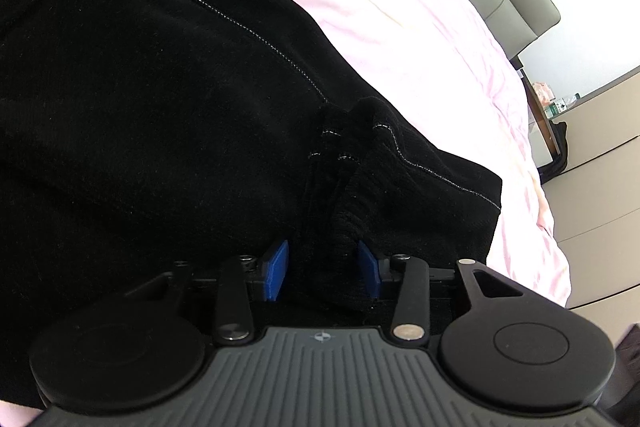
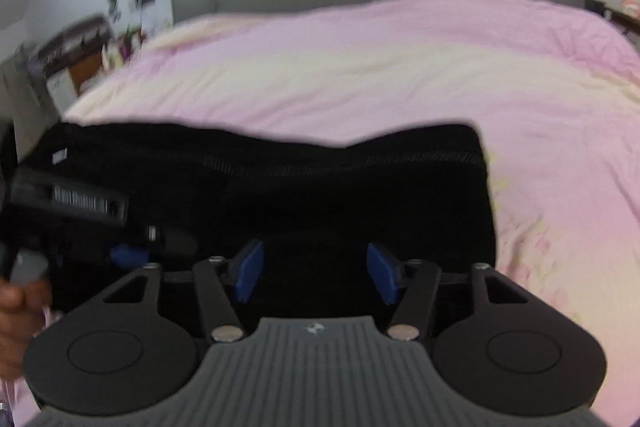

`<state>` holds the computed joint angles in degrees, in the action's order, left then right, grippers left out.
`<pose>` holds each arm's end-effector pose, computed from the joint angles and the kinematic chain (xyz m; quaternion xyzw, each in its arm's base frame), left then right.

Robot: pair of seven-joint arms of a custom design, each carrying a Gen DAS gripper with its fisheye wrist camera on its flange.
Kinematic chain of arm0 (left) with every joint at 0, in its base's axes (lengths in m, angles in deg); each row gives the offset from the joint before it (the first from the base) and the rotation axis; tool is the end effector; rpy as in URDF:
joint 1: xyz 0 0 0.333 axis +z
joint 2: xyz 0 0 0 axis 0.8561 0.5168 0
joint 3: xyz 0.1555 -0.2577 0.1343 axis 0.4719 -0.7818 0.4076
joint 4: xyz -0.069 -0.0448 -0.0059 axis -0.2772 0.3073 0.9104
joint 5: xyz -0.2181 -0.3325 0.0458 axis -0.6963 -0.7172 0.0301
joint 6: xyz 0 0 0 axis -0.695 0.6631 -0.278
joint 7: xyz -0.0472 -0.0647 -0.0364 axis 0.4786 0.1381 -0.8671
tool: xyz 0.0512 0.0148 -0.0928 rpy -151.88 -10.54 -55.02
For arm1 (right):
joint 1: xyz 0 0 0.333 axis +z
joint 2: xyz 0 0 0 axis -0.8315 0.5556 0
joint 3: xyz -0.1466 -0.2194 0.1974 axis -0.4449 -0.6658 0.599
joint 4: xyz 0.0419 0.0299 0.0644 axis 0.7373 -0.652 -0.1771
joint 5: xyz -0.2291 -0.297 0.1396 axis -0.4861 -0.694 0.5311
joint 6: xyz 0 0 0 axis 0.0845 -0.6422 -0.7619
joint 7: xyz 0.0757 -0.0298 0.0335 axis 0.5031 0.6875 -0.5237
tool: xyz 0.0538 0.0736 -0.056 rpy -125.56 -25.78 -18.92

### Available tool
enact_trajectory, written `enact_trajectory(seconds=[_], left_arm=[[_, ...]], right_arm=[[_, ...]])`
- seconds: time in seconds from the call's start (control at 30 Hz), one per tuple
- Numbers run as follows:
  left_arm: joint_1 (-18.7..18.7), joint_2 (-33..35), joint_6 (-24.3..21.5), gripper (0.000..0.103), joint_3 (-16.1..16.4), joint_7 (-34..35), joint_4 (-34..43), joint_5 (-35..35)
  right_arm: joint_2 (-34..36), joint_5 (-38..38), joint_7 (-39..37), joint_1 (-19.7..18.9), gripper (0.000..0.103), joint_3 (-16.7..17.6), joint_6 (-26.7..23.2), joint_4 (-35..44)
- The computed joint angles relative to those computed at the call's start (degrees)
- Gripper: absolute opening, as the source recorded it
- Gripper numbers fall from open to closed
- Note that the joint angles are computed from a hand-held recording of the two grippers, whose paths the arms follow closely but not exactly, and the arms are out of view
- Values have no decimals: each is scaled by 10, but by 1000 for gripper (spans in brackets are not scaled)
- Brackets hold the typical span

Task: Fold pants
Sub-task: 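Release the pants with the right gripper and lift it away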

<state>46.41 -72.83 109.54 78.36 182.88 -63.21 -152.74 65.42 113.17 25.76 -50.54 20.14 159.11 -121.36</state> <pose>0.4857 -0.1007 0.4072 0.8087 -0.4429 0.3871 0.0019 0.6169 0.0978 0.3927 -0.7901 0.4787 -0.1271 0.3612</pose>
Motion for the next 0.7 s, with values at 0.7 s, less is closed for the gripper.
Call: enact_trajectory(seconds=[0.7], left_arm=[[110, -248, 193, 85, 122, -95, -223, 29]], right_arm=[[-77, 303, -304, 235, 24, -104, 22, -59]])
